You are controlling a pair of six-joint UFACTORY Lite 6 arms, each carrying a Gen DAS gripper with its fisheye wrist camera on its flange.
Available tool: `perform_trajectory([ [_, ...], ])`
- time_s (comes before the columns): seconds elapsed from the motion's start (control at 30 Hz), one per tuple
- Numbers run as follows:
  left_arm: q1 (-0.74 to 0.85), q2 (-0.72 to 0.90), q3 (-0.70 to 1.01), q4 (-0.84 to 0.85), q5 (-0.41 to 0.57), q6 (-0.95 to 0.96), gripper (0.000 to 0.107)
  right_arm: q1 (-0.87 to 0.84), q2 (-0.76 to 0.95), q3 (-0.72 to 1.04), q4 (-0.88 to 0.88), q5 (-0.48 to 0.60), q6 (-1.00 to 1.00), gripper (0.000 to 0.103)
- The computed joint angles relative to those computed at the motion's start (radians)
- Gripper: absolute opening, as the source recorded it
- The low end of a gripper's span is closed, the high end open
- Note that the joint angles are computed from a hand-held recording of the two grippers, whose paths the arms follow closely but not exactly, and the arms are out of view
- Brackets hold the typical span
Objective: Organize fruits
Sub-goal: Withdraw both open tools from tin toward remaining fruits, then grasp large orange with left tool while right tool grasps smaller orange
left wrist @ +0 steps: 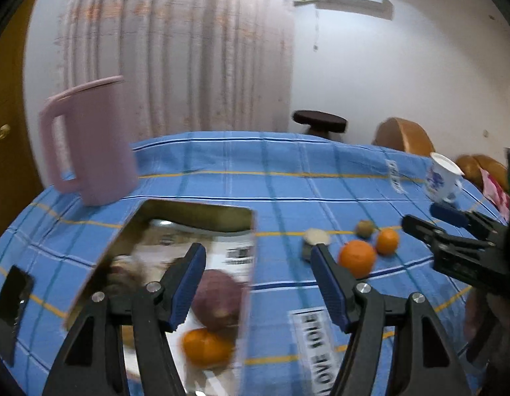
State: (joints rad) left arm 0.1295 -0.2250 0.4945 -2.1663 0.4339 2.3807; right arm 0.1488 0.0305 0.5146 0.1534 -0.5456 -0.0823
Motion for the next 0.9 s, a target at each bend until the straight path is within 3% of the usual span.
perform_trajectory([
  [0.13, -0.155, 0.092, 0.044, -0.292, -0.058, 0.248, 0.067, -0.078, 0.104, 0.089, -0.089, 0.060, 0.095, 0.070],
  [0.4, -0.260, 0.241, 0.143, -0.451, -0.097, 0.369, 0.067, -0.093, 0.259, 0.216, -0.235, 0.146, 0.219, 0.055],
  [0.53, -0.279, 0.269, 0.170, -0.414, -0.109, 0.324, 0.067, -0.125, 0.302, 0.259, -0.452, 0.165, 0.415, 0.051],
  [0.57, -0.286, 0.278, 0.177, -0.425, -0.111, 0.331, 0.067, -0.119, 0.305, 0.258, -0.466, 0.161, 0.425, 0.042],
  [0.9, -0.341, 0.303, 0.191, -0.379, -0.111, 0.276, 0.067, -0.137, 0.133, 0.050, -0.282, 0.034, 0.283, 0.042],
])
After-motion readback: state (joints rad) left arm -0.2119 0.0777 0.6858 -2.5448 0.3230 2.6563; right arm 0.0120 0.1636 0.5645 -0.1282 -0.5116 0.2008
